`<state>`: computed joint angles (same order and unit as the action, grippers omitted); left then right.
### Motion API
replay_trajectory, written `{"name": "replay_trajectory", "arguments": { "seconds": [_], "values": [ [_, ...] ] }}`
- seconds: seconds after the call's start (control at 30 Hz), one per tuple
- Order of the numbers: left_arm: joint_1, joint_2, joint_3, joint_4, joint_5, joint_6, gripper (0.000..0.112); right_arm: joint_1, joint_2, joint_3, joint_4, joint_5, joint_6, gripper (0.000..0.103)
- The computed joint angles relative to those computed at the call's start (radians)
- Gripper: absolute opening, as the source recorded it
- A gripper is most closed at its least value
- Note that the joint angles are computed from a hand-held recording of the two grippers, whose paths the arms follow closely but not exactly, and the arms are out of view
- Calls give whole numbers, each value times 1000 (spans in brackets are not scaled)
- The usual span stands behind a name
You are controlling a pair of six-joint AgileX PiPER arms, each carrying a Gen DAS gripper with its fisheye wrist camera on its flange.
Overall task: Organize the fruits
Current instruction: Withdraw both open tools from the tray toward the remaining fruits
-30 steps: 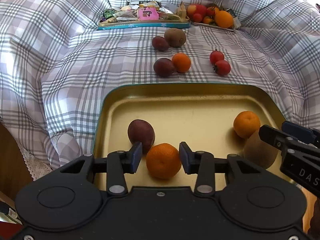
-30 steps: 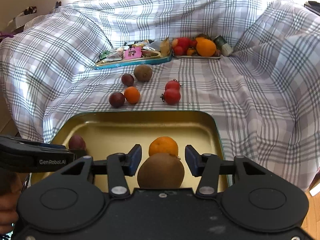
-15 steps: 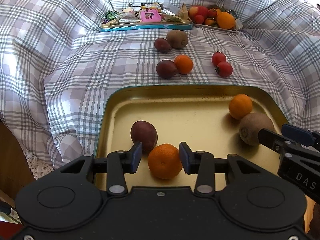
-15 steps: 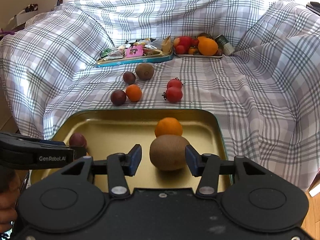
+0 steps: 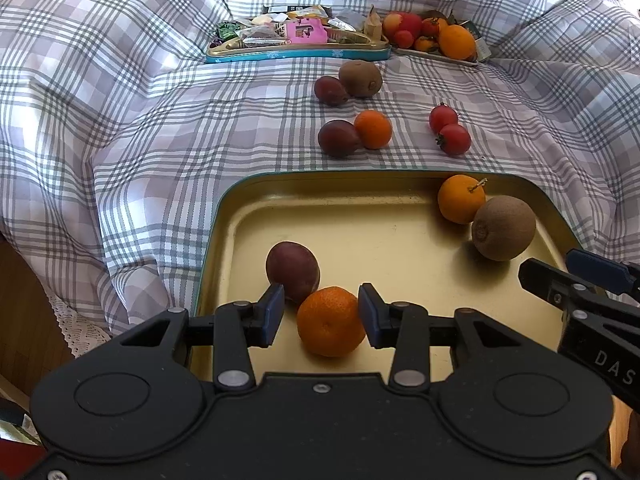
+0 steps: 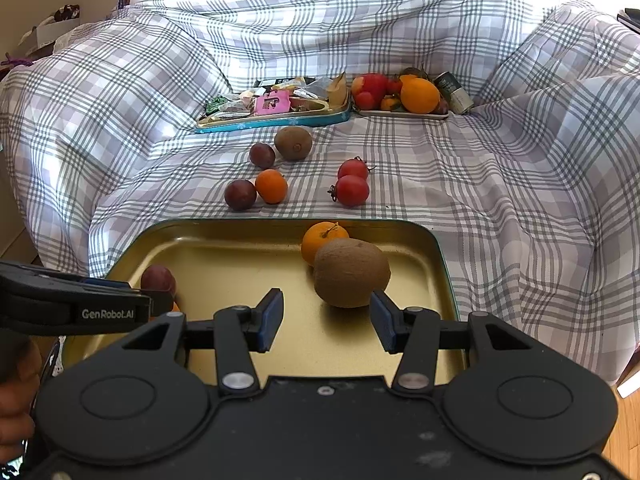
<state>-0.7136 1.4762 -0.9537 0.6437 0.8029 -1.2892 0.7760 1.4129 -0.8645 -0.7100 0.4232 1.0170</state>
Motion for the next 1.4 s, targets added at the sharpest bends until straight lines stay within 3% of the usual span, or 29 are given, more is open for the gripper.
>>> {"name": "replay_trajectory", "arguments": {
  "seconds": [0.77, 1.0, 1.2, 1.4],
  "values": [
    [10, 8, -19, 34, 5, 6, 49, -25, 27, -24, 4, -9, -25, 51],
    [91, 29, -78, 53, -20, 84, 49, -60, 95, -109, -66, -17, -30, 51],
    [177, 64, -139, 42, -69, 182, 49, -135, 193, -231, 100, -51, -208, 51],
    [267, 137, -218, -57, -127, 333, 49, -181, 290, -353, 239, -57, -368, 51]
  ]
}}
